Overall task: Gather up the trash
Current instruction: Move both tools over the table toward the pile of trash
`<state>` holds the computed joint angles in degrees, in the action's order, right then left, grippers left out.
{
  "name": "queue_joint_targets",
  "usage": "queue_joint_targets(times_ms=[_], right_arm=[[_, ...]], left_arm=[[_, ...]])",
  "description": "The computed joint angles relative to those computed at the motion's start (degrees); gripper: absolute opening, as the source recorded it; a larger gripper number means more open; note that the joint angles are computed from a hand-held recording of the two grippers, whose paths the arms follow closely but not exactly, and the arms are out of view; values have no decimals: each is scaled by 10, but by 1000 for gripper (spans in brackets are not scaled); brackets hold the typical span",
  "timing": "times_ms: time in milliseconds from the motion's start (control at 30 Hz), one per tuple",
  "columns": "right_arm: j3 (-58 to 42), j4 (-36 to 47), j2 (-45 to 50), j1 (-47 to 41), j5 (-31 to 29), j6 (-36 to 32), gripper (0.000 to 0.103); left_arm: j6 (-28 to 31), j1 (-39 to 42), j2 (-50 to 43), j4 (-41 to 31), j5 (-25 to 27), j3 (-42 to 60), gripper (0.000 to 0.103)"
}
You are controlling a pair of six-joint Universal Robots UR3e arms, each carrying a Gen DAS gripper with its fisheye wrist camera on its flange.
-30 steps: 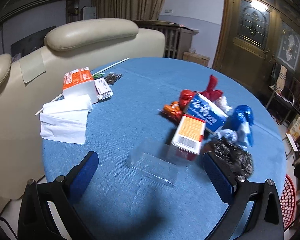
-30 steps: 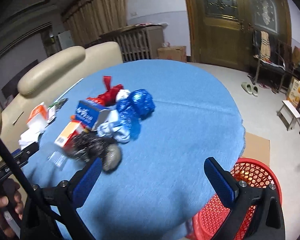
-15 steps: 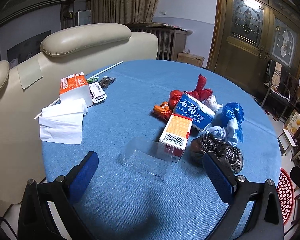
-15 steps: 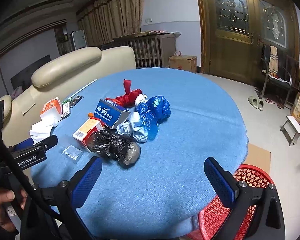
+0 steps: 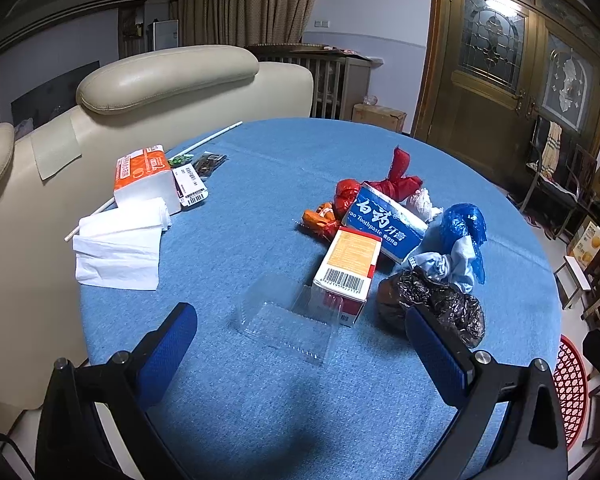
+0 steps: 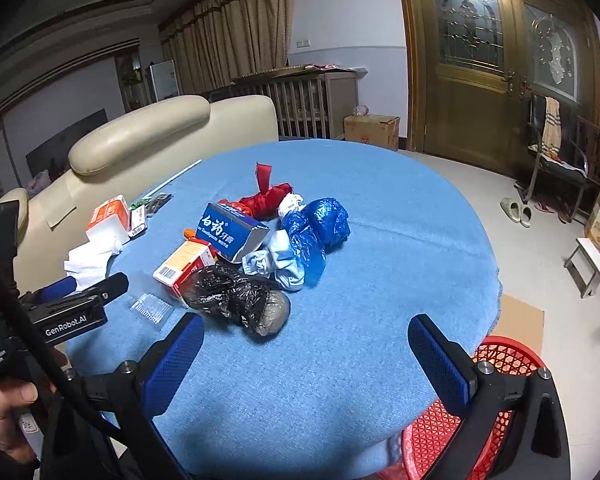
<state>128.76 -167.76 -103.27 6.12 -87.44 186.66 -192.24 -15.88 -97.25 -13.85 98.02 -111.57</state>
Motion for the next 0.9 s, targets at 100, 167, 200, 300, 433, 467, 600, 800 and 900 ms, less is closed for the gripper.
queue_joint_targets(times_ms=[100,167,200,300,433,467,600,800,900], right_arm=[[-2,1,1,-1,1,-1,103],[-2,0,2,0,1,-2,103],[-2,-1,2,0,1,-2,103],[-6,-1,5,4,0,-3,103],[-11,-3,10,8,0,-4,103],[-11,-4,10,9,0,-4,103],[-13,-6,14,12,-1,-3,103],[-13,-8,15,15,-2,-3,103],[-16,-9,19,20,-4,-4,103]], left_arm=[[0,-1,-2,0,-1,2,103],[1,-1,-3,1,-1,3,103],[1,-1,-3,1,-1,4,103],[4,0,-3,0,-3,5,103],[6,2,1,3,-4,3,103],[6,2,2,2,-4,3,103],[5,4,4,2,-6,1,103],[7,4,6,6,-8,-3,103],[8,5,5,5,-9,-3,103]])
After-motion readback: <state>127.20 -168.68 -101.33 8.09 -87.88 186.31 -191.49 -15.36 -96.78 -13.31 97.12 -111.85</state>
